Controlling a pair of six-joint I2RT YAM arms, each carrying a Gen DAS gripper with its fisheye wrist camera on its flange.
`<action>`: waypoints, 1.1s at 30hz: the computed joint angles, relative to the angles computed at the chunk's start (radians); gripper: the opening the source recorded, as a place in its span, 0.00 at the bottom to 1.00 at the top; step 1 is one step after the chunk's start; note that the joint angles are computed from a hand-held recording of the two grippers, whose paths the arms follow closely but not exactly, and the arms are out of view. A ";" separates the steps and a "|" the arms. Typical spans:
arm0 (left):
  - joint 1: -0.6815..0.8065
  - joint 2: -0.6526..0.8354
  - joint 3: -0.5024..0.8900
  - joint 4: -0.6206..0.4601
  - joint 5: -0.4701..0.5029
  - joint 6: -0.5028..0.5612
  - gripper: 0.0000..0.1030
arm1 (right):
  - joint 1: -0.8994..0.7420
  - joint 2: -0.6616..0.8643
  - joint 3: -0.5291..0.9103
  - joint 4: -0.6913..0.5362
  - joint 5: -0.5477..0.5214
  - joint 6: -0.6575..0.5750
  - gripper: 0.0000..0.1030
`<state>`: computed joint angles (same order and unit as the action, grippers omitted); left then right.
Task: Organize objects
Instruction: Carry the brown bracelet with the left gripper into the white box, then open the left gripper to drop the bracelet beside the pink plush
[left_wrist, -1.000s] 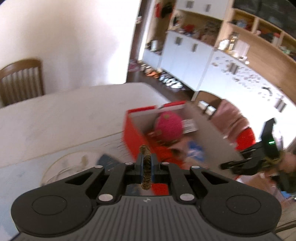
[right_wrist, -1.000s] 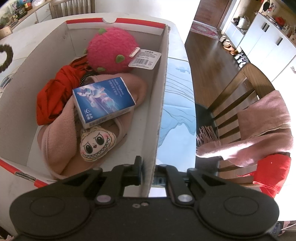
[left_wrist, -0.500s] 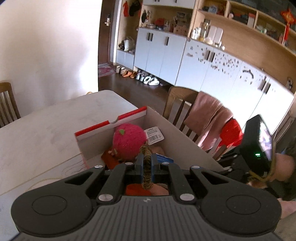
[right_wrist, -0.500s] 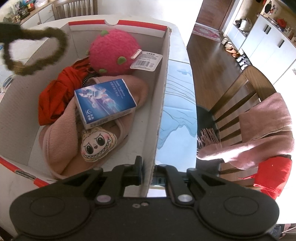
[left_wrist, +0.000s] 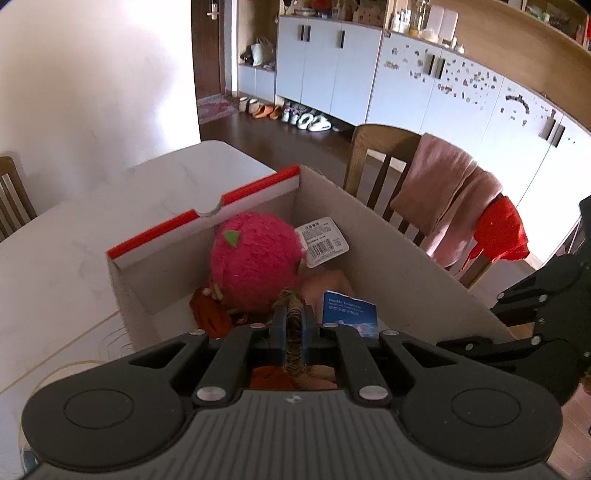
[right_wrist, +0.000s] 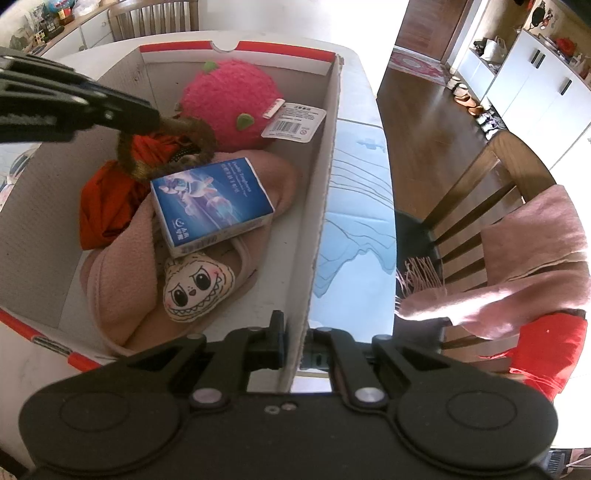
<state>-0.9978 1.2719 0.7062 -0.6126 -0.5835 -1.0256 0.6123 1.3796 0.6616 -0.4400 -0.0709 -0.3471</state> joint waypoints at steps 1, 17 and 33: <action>0.006 0.016 0.005 0.006 0.007 0.009 0.06 | 0.000 0.001 0.000 0.000 0.000 0.000 0.05; 0.062 0.140 0.014 0.049 0.125 0.029 0.06 | 0.000 0.005 -0.001 0.005 -0.004 0.000 0.05; 0.005 0.108 0.025 -0.015 0.094 -0.051 0.33 | -0.001 0.005 -0.001 0.005 -0.005 -0.002 0.05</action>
